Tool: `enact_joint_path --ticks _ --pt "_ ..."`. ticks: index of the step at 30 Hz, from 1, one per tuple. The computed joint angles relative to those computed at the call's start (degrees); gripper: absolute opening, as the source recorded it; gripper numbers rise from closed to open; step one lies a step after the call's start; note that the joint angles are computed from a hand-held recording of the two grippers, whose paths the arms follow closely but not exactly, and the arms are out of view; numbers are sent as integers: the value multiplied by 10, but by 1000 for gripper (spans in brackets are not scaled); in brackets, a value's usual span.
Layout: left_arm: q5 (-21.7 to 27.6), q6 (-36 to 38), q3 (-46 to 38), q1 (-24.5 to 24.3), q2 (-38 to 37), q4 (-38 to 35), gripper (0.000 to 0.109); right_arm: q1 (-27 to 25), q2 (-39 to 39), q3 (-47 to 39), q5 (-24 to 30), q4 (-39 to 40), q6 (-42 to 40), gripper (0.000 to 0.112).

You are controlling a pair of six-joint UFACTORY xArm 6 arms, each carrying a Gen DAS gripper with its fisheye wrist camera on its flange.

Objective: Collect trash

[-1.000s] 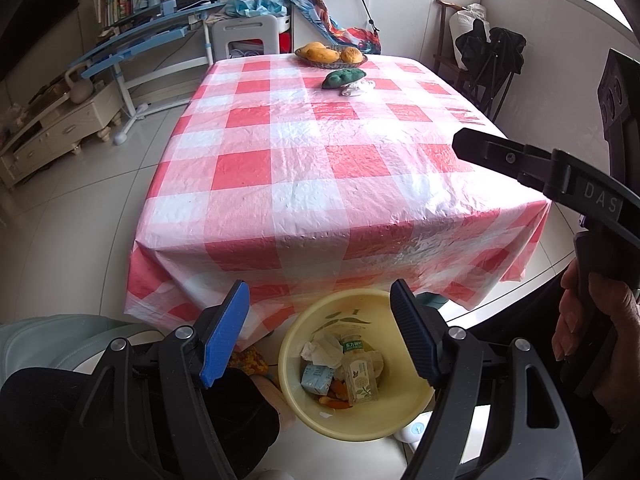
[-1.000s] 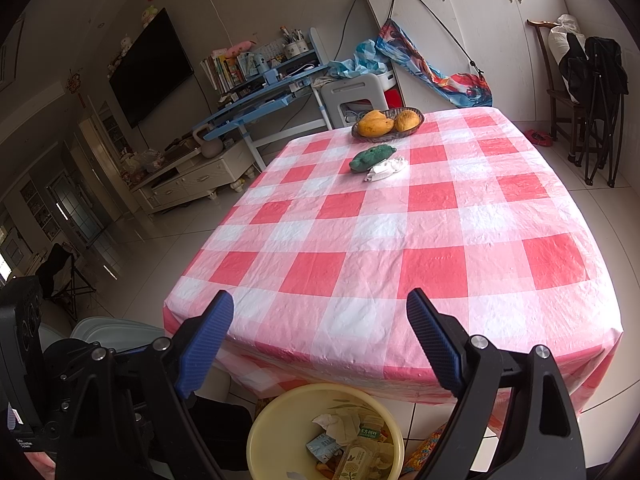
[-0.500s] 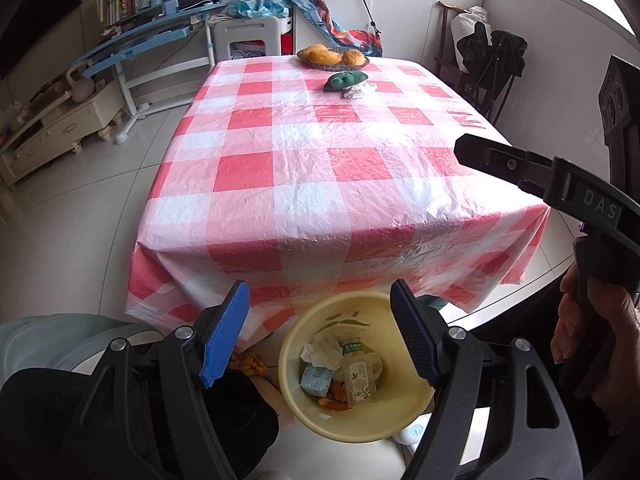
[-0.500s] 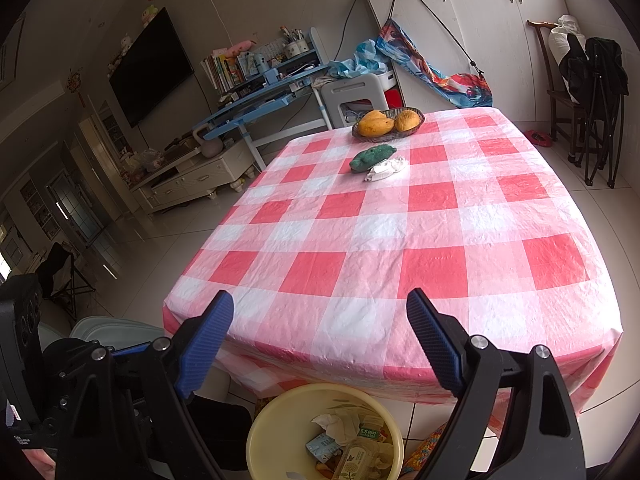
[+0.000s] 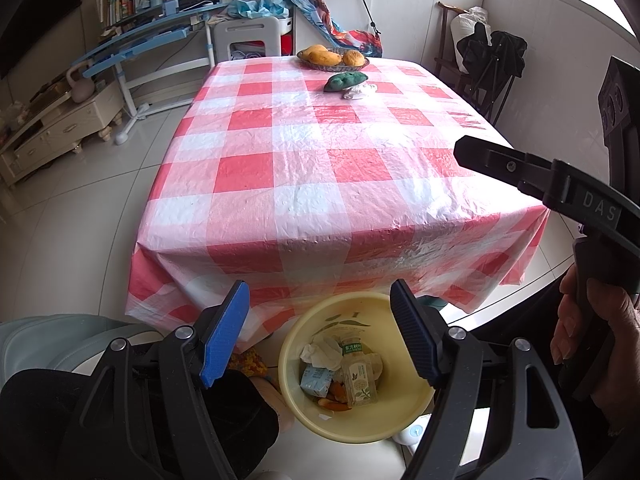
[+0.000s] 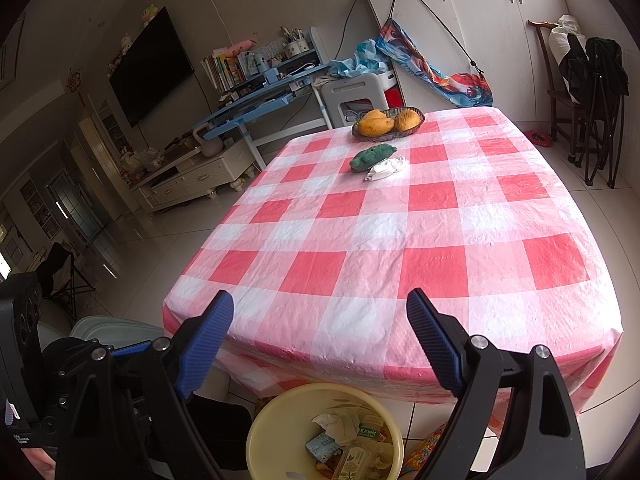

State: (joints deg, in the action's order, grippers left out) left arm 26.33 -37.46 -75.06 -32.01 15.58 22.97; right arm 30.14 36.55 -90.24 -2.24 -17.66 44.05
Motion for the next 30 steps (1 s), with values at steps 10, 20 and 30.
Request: enact_joint_path --ticks 10,20,30 --pt "-1 -1 2 0 -1 2 70 0 0 -1 1 -7 7 85" --pt "-13 18 -3 9 0 -41 70 -1 1 -2 0 -21 20 85" --pt "4 86 -129 55 72 -132 70 -7 35 -68 41 122 -101 85"
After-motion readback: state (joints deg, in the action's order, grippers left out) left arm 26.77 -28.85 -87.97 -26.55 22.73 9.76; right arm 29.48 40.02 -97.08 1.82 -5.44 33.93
